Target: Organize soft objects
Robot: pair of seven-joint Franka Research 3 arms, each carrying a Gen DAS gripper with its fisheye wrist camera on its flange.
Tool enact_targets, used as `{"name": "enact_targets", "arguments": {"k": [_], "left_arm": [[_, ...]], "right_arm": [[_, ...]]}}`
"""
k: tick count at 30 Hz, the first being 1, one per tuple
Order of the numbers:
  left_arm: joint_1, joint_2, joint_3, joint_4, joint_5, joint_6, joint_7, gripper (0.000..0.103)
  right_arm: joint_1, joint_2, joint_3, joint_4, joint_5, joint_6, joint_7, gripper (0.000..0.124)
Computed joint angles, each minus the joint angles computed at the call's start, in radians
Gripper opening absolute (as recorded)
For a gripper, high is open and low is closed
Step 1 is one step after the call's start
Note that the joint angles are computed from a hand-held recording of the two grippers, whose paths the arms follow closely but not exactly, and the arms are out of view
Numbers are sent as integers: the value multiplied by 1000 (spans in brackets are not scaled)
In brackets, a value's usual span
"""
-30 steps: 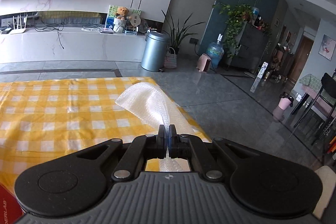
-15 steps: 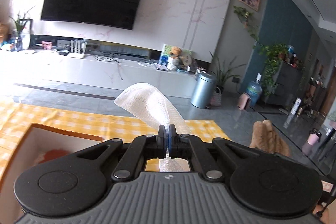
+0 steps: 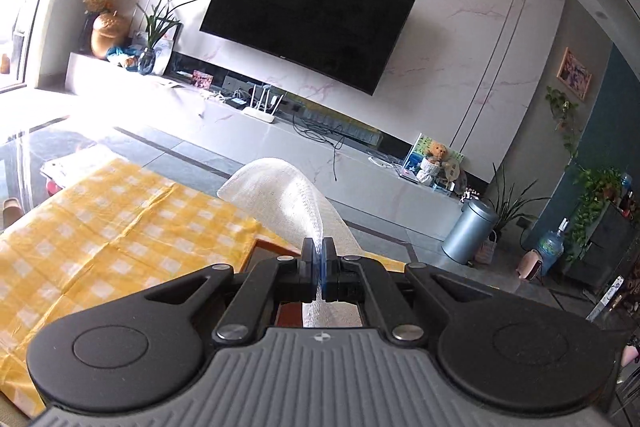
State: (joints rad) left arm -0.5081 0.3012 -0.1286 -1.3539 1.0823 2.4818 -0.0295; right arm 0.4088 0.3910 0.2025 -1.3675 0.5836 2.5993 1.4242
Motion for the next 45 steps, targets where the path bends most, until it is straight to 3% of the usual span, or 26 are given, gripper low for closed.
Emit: {"name": "enact_targets", "arguments": {"k": [2,4,6,8,11,14,17,22,24,25,26,27,28,30,32,35,37,38,40,45], "left_arm": [[9,-27,23,-56,-17,46,-16,2],[69,-88,-12,-154,4,80,-66,2],[81,-117,-2,-209,5,124,-86,2],[107,-122,-15,-233,-4,156,-90,2],[131,-119,-27,-255,-25,209,-65,2],[136,-93,-29,-245,-22,272,-39,2],[127,-41,-28,-204,-47,313,42,2],[63,43,-9,-98,-70,258,160,3],[42,58,-2,-75,-84,243,210,10],[31,63,0,-67,-90,226,245,41],[16,68,4,-55,-88,196,276,86],[-21,78,21,-28,-54,111,281,98],[-73,87,50,-1,23,2,256,102],[-103,100,46,31,49,-127,282,102],[-108,100,33,44,33,-183,280,102],[-108,65,30,2,74,-172,202,102],[-96,46,15,-15,79,-154,197,102],[-90,40,8,-18,75,-150,203,102],[-90,29,2,-27,92,-150,181,102],[-92,31,-11,-19,128,-136,181,102]], "right_arm": [[57,83,-29,102,-102,-78,86,50],[110,141,-63,171,-199,-124,168,50],[152,169,-96,204,-295,-149,234,50],[145,207,-95,270,-330,-232,246,52],[144,233,-82,348,-371,-357,214,65],[124,107,-84,180,-377,-244,146,94],[102,10,-105,76,-413,-152,109,97],[82,-76,-158,-20,-501,-46,266,99],[72,-82,-158,-36,-515,-25,310,99],[71,-84,-161,-40,-529,-20,332,99],[76,-80,-164,-41,-550,-10,362,99],[74,-84,-163,-50,-555,4,375,98],[72,-86,-161,-51,-563,9,385,98],[76,-96,-164,-72,-591,36,410,98],[88,-108,-178,-96,-639,67,457,98],[110,-144,-203,-159,-728,127,560,98],[169,-169,-276,-207,-936,187,767,98],[212,-185,-331,-220,-1100,178,914,98],[246,-198,-366,-224,-1289,133,1067,98],[208,-220,-319,-265,-1363,106,1124,98]]}}
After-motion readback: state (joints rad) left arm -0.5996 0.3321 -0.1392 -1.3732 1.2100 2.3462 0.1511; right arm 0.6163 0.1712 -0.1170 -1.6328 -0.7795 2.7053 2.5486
